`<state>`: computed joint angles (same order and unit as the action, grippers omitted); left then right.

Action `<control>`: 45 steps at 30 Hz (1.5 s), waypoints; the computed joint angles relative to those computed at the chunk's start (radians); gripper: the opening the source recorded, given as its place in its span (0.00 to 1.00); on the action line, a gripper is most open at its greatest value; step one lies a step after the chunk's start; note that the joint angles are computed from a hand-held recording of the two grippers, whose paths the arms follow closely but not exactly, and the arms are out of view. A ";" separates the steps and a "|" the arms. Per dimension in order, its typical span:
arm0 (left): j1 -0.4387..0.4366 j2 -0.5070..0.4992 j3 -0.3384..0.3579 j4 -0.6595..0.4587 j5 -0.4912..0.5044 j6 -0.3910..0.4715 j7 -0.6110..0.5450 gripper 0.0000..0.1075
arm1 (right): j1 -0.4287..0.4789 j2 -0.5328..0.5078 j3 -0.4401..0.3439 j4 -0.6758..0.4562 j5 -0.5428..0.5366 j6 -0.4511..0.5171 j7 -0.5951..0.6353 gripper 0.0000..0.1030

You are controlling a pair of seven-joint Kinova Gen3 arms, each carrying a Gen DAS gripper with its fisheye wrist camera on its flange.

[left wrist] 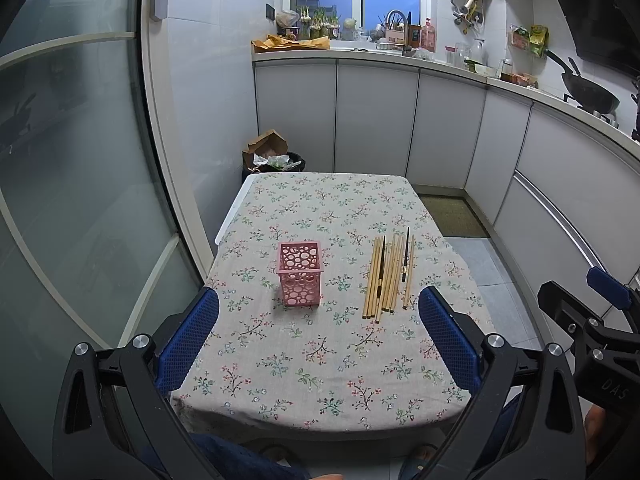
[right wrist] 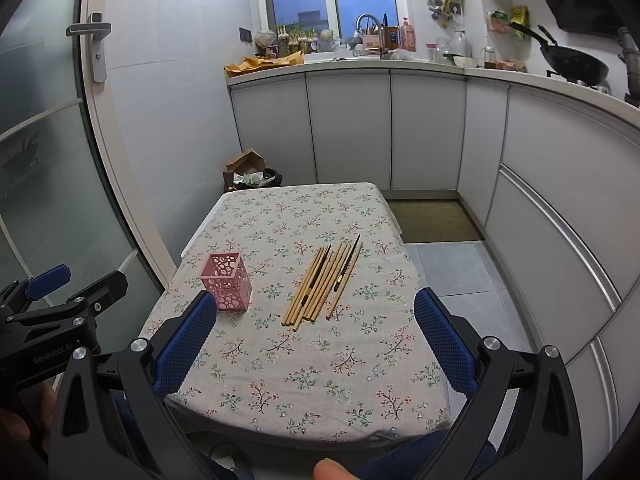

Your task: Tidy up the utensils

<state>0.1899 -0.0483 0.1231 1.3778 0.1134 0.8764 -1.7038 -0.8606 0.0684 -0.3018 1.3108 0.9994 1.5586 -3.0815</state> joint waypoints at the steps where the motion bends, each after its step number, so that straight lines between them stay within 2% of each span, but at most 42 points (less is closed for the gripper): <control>1: 0.001 0.000 0.001 -0.002 -0.001 0.002 0.001 0.89 | 0.000 0.000 0.000 0.000 0.000 0.000 0.000 0.93; 45: 0.011 0.008 0.010 -0.030 -0.026 0.021 0.032 0.89 | 0.023 -0.001 0.009 0.005 -0.024 -0.027 0.009 0.93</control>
<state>0.2013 -0.0407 0.1328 1.3476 0.0871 0.8979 -1.6714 -0.8378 0.0676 -0.2931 1.3157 0.9757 1.5319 -3.0727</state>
